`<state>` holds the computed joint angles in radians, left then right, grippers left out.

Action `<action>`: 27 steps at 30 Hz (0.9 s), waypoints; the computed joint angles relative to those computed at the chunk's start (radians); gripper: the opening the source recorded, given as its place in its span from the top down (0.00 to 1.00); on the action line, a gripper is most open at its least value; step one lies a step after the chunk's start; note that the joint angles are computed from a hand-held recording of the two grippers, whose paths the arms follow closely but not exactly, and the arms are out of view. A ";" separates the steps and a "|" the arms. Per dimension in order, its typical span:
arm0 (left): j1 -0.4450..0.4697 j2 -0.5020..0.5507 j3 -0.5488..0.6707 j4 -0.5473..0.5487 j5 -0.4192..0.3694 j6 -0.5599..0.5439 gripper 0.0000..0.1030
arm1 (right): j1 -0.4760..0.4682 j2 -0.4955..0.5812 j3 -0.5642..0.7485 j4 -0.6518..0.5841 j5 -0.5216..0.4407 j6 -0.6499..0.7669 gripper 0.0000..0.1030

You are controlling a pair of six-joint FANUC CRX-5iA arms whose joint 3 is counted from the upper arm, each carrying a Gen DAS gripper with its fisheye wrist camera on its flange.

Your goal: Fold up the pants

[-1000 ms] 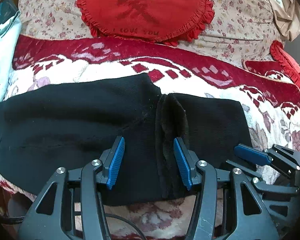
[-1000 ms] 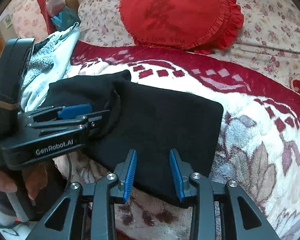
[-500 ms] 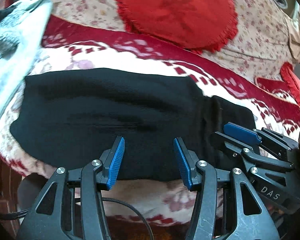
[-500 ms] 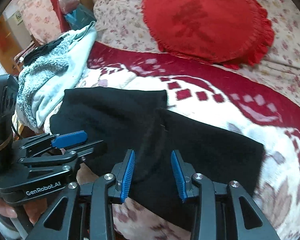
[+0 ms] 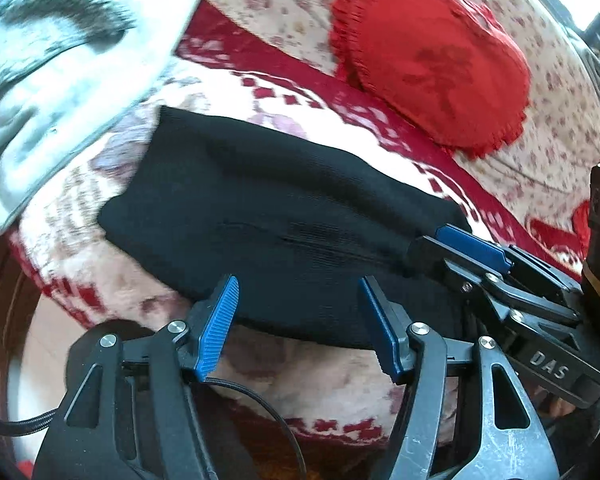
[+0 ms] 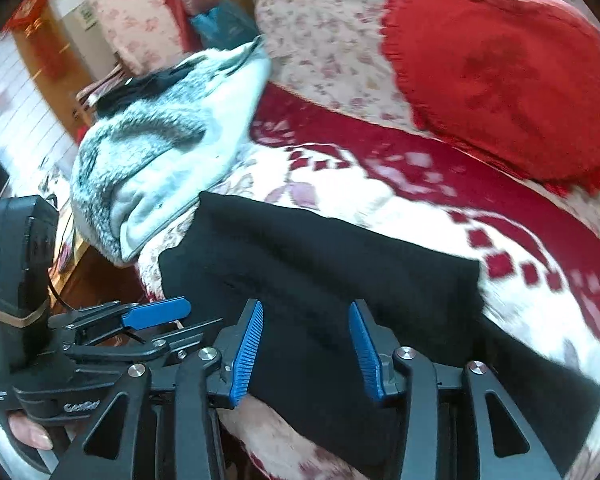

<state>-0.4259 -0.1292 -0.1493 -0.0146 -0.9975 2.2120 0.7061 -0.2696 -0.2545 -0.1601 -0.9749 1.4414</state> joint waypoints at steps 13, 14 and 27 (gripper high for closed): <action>0.153 -0.131 -0.181 0.139 0.047 -0.027 0.40 | 0.046 0.212 0.175 -0.006 -0.004 0.116 0.54; 0.166 -0.135 -0.194 0.158 0.058 -0.032 0.40 | 0.048 0.229 0.190 -0.006 -0.007 0.124 0.54; 0.214 -0.089 -0.229 0.247 0.117 -0.068 0.38 | 0.052 0.403 0.346 -0.056 -0.084 0.259 0.53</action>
<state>-0.2117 -0.2185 -0.3779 0.2325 -0.8804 2.1437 0.7578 0.1338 0.0915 -0.2158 -1.0587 1.6999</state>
